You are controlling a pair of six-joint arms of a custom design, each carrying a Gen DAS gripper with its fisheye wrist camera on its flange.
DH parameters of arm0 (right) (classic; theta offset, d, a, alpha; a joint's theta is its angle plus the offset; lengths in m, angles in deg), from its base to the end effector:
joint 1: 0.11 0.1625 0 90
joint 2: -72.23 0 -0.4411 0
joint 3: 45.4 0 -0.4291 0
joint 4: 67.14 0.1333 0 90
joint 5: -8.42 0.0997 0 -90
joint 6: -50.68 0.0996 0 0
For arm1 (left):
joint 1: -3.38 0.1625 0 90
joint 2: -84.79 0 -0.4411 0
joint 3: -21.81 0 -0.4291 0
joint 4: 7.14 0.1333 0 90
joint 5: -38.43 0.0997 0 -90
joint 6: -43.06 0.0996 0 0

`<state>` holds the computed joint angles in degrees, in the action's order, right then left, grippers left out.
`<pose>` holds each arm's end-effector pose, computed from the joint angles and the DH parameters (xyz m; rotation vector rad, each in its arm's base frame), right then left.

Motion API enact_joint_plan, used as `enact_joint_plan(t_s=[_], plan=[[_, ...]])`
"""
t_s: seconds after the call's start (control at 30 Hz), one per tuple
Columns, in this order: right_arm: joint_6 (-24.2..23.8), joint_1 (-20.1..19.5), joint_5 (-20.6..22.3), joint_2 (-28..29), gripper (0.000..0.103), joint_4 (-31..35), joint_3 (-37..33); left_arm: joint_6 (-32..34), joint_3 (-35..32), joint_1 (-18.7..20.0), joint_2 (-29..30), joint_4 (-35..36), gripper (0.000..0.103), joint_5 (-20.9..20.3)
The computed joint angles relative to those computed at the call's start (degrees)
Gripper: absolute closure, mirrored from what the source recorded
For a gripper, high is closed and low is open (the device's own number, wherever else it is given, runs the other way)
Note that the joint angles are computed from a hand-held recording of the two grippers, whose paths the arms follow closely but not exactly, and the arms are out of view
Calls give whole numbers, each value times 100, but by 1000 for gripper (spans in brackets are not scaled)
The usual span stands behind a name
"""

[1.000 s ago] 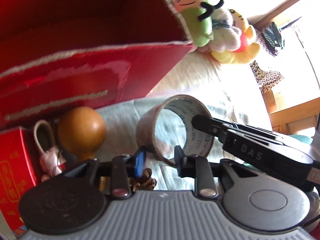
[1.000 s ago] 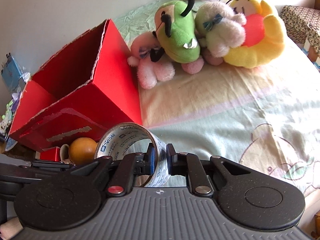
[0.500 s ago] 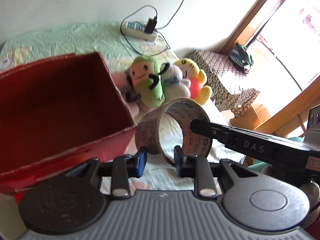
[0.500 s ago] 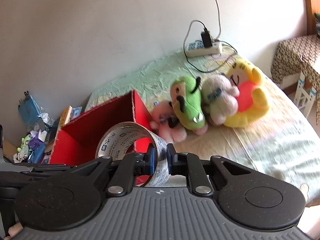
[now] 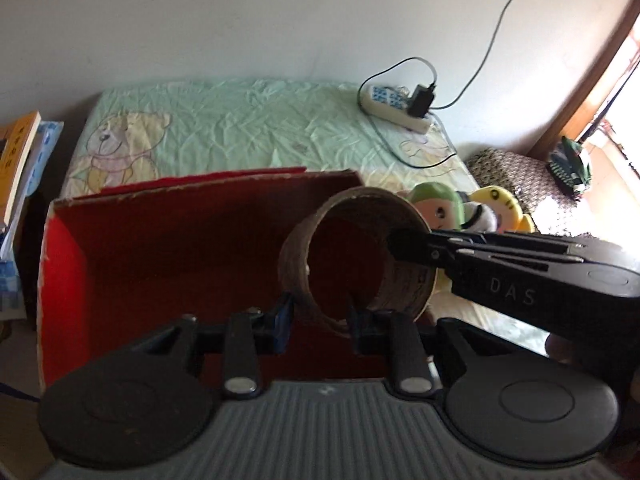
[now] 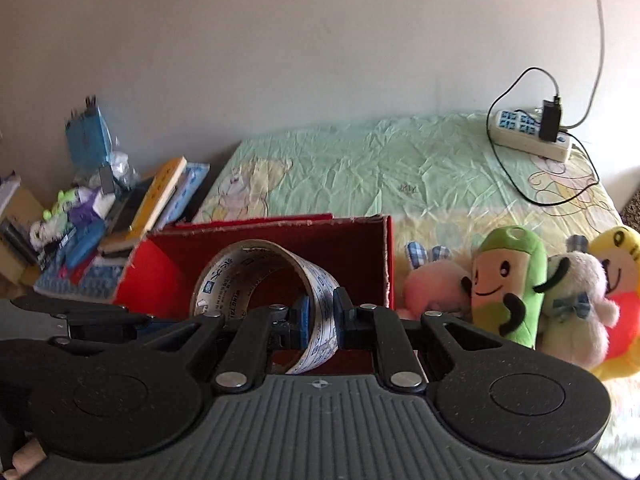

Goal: Organize objects
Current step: 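Lift the tape roll with the right tool and carry it into the red box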

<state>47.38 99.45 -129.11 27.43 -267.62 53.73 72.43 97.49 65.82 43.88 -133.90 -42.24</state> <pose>0.1710 -0.6553 0.1701 -0.2562 -2.1527 1.1748 -0.2325 -0.7685 0.1119 1.4156 2.6199 -0.0479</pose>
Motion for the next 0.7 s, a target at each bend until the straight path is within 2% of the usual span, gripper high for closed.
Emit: enact_joint_plan(t_s=[0.27, 0.33, 0.43, 0.53, 0.7], plan=[[82, -294, -139, 106, 90, 2476, -775, -497, -733, 91, 805, 555, 81, 658], [19, -306, -188, 119, 85, 2833, -897, -582, -823, 67, 909, 686, 81, 780], [-181, -322, -201, 152, 78, 2801, -971, -728, -971, 52, 1026, 854, 81, 779], [-383, -358, -177, 188, 78, 2593, -1014, -827, -1098, 19, 1132, 979, 81, 820], [-368, -482, 283, -47, 78, 2186, -751, -880, -1223, -46, 1269, 1082, 81, 882]])
